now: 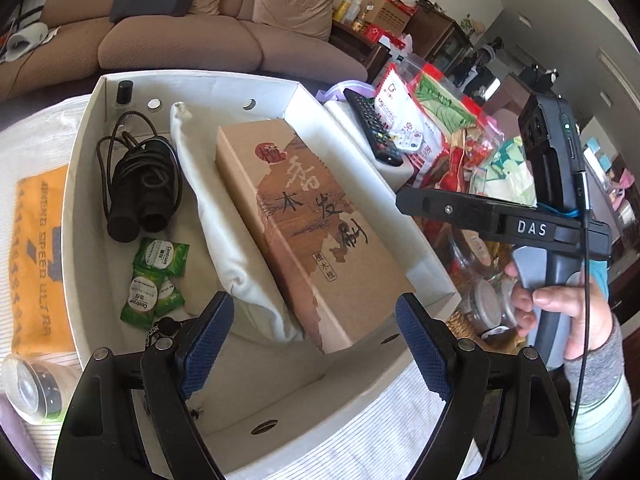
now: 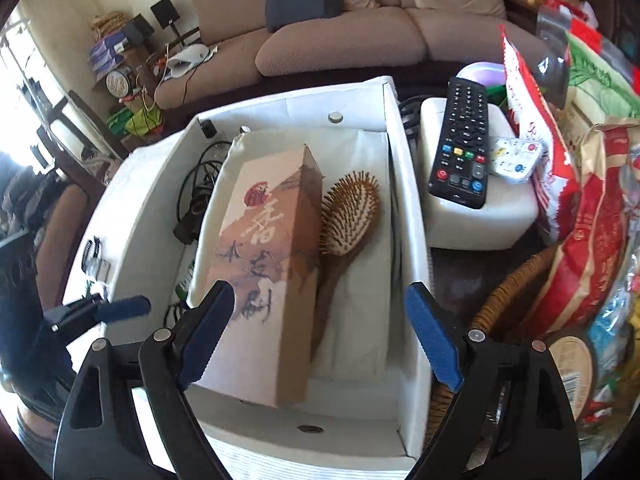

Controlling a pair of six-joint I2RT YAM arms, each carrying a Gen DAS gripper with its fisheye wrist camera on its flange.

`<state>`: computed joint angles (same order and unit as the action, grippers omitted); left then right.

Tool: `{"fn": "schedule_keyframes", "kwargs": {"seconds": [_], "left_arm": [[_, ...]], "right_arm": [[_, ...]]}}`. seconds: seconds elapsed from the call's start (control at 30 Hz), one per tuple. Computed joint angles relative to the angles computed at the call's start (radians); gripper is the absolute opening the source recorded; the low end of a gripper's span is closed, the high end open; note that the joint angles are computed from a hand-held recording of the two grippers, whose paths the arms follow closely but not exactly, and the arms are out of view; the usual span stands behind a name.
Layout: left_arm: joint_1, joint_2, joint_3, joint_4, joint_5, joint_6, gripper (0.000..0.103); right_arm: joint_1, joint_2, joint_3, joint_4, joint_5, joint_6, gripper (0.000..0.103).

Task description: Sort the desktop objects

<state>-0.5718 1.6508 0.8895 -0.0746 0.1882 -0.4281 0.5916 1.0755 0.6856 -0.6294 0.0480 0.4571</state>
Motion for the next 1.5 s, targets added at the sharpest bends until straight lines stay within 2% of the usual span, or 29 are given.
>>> {"fn": "schedule_keyframes", "kwargs": {"seconds": [0.07,0.17,0.33,0.37,0.47,0.57,0.63,0.83,0.9,0.97,1.03,1.1,1.23,1.33,1.5], "left_arm": [[-0.033,0.012,0.024,-0.036,-0.039,0.018,0.086],[-0.080,0.033,0.060,-0.097,-0.099,0.051,0.086],[-0.094,0.016,0.043,-0.114,-0.107,0.040,0.086],[-0.094,0.012,0.040,-0.119,-0.111,0.038,0.086],[-0.091,-0.007,0.033,-0.140,-0.128,0.035,0.086],[-0.090,-0.029,0.021,-0.148,-0.137,0.031,0.086],[-0.099,-0.042,0.017,-0.159,-0.167,0.020,0.096],[-0.160,-0.084,0.003,-0.221,-0.277,-0.027,0.098],[-0.187,-0.103,-0.008,-0.244,-0.321,-0.057,0.103],[-0.213,-0.127,-0.024,-0.263,-0.359,-0.089,0.103],[-0.237,-0.151,-0.043,-0.280,-0.389,-0.118,0.103],[-0.263,-0.176,-0.064,-0.296,-0.417,-0.148,0.103],[-0.313,-0.234,-0.109,-0.328,-0.477,-0.216,0.103],[-0.345,-0.261,-0.128,-0.359,-0.505,-0.260,0.103],[-0.398,-0.301,-0.141,-0.416,-0.548,-0.314,0.103]], "right_arm": [[0.017,-0.021,-0.018,-0.028,-0.014,-0.005,0.063],[0.054,-0.045,-0.062,-0.016,-0.043,0.007,0.047],[0.084,-0.017,-0.157,0.140,-0.172,0.090,0.046],[0.097,-0.009,-0.162,0.164,-0.171,0.105,0.046],[0.114,-0.013,-0.166,0.180,-0.158,0.135,0.046],[0.059,-0.082,-0.220,0.210,-0.260,0.166,0.046],[0.097,-0.090,-0.203,0.144,-0.172,0.180,0.047],[0.310,-0.155,-0.118,-0.095,0.108,0.251,0.048],[0.397,-0.173,-0.092,-0.170,0.186,0.315,0.053],[0.484,-0.203,-0.080,-0.233,0.247,0.395,0.068],[0.576,-0.199,-0.063,-0.292,0.308,0.483,0.077],[0.657,-0.177,-0.044,-0.345,0.358,0.561,0.078],[0.802,-0.133,-0.015,-0.415,0.427,0.698,0.094],[0.873,-0.097,0.001,-0.443,0.445,0.768,0.095],[0.972,-0.065,0.020,-0.467,0.463,0.879,0.103]]}}
